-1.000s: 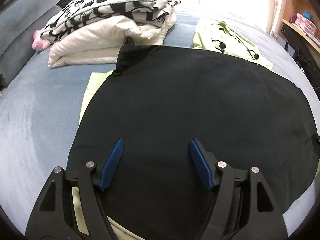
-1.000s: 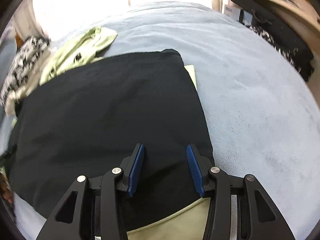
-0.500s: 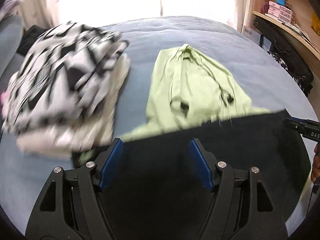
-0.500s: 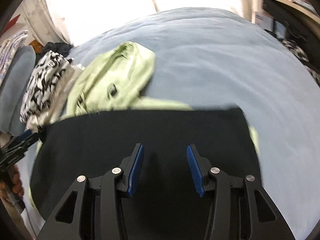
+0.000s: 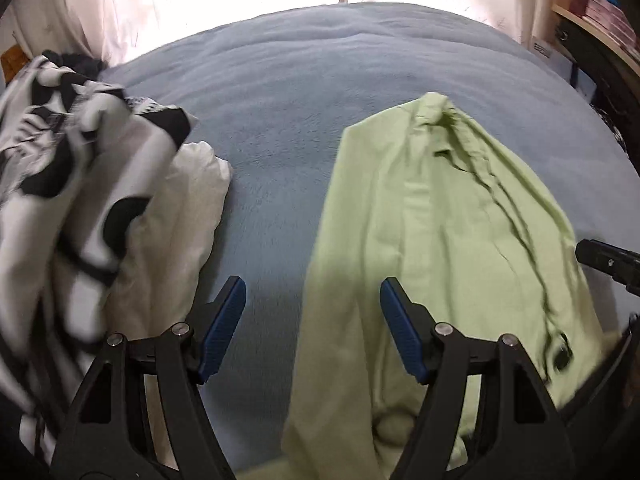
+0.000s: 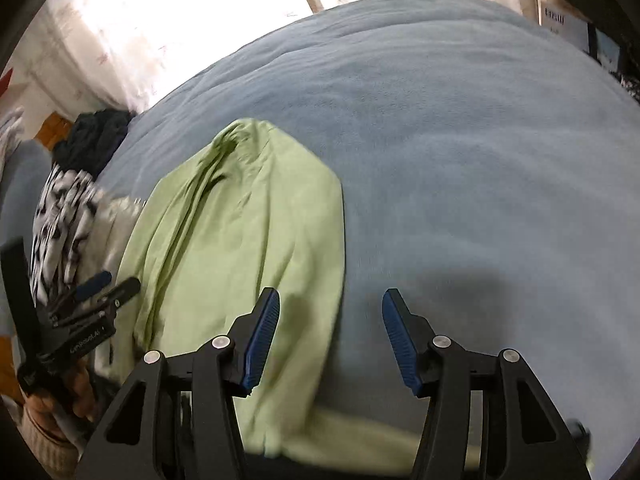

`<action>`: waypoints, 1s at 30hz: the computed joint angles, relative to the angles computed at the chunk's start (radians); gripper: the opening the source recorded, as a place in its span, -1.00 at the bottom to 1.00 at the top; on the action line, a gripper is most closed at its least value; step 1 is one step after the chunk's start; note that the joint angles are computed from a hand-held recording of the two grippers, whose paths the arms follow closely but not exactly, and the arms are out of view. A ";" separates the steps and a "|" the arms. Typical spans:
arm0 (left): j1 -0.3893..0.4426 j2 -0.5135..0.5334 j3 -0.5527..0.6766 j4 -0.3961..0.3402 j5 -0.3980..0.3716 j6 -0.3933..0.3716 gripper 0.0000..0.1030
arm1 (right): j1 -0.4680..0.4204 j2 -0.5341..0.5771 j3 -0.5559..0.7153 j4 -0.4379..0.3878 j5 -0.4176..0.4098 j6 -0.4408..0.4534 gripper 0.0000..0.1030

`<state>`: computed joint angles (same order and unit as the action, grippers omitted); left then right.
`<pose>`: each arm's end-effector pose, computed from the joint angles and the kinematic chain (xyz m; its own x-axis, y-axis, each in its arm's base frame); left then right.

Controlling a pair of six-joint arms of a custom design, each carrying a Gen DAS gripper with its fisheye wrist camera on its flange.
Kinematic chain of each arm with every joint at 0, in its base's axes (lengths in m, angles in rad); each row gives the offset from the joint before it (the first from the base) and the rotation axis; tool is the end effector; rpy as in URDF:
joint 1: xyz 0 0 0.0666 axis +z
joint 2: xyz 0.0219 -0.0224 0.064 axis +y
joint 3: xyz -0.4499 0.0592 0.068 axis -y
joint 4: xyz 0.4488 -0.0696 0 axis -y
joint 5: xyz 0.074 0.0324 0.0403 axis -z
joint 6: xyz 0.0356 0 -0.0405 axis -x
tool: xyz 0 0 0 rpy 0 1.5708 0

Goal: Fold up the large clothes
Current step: 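Grasp the green hood with both tools, then fold the green hood over onto the black folded body, open both tools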

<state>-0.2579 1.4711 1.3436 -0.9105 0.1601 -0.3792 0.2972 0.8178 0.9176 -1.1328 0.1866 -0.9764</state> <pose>0.5256 -0.1449 0.4338 -0.6515 0.5498 -0.5227 0.6150 0.7862 0.0605 0.2565 0.0712 0.4564 -0.6230 0.6606 -0.4189 0.5701 0.7501 0.3352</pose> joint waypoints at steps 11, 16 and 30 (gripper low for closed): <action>-0.007 0.123 0.073 -0.016 0.076 0.075 -0.04 | -0.137 0.137 -0.008 0.170 -0.071 0.111 0.34; -0.041 0.080 0.037 0.036 0.049 0.008 -0.96 | -0.123 0.170 0.012 0.167 -0.070 0.143 -0.60; 0.120 -0.208 -0.005 -0.084 0.193 -0.149 -0.99 | 0.234 -0.077 0.146 -0.031 0.231 0.026 -0.87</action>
<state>-0.1375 1.2634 1.3383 -0.9946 0.3528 -0.5279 0.5312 0.7409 1.0638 -1.1642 0.4176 -0.9507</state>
